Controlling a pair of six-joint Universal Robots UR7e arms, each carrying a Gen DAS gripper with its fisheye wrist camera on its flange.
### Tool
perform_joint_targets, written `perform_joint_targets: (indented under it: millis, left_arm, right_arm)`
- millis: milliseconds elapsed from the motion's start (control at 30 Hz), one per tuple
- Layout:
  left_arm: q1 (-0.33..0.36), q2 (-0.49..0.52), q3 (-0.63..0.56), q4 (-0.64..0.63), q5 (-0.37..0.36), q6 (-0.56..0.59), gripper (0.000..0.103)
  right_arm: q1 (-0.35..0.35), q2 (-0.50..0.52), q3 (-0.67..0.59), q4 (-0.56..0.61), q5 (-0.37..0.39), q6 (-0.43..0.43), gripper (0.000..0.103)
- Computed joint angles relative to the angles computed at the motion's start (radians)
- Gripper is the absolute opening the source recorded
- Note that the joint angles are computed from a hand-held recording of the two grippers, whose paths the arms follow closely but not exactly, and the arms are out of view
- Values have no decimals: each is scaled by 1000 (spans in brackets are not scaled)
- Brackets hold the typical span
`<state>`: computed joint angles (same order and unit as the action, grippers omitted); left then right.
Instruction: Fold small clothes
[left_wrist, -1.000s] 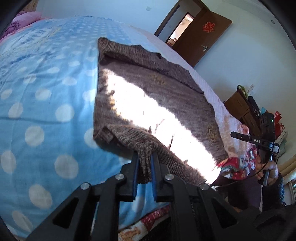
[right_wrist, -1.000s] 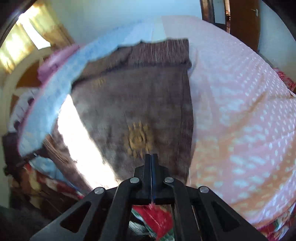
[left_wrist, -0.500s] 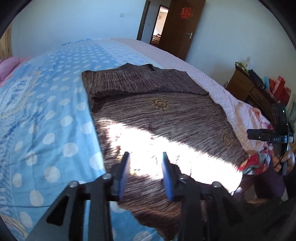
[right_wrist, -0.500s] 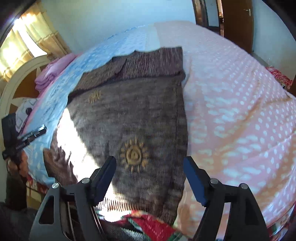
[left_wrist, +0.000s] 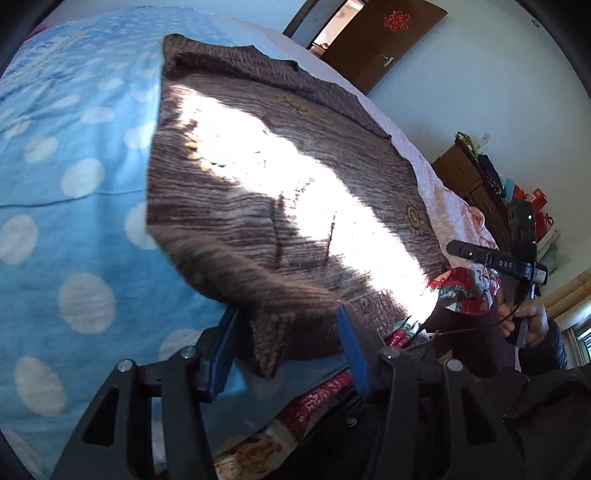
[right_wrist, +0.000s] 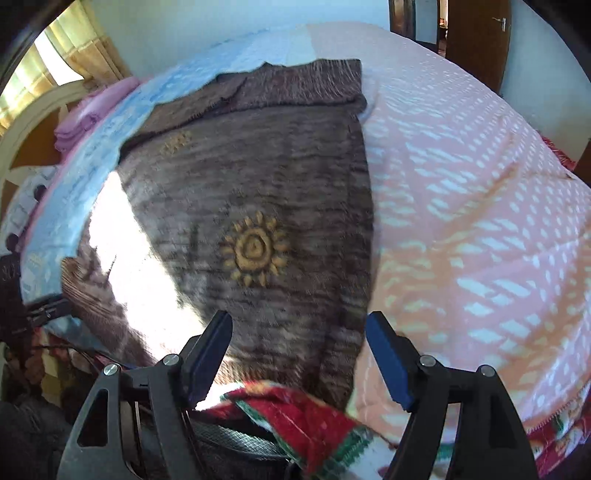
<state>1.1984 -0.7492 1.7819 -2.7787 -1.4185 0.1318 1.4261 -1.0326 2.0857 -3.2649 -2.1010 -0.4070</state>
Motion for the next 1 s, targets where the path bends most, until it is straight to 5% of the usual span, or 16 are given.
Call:
perform_joint_targets:
  millis: [200,267,333,400,467,733,1000]
  left_arm:
    - [-7,26,-26,-15,0,-25,58]
    - [-12,26,-13,-48,46,-30,28]
    - [-9,28,-9,-69,77,-42,14]
    - [7,25,-9,-79,32,-65,13]
    - [4,22,-6,-80,29,-62,12]
    - [7,18,-98,-47,-61,-71,10]
    - [-1,124,-343,55,-26,-74,10]
  right_arm:
    - [13,67,-4,-50,-69,31,72]
    - [20,90,-38,-5,-104,74,68]
    - [35,119,-64,3,-171,79,51]
    - [44,138,-81,17,-214,51,45]
    - [44,129,-79,39,-202,40,8]
    - [-60,-37,-86,259,180,198,4]
    - [-52,-9,-228,237,347,226,4]
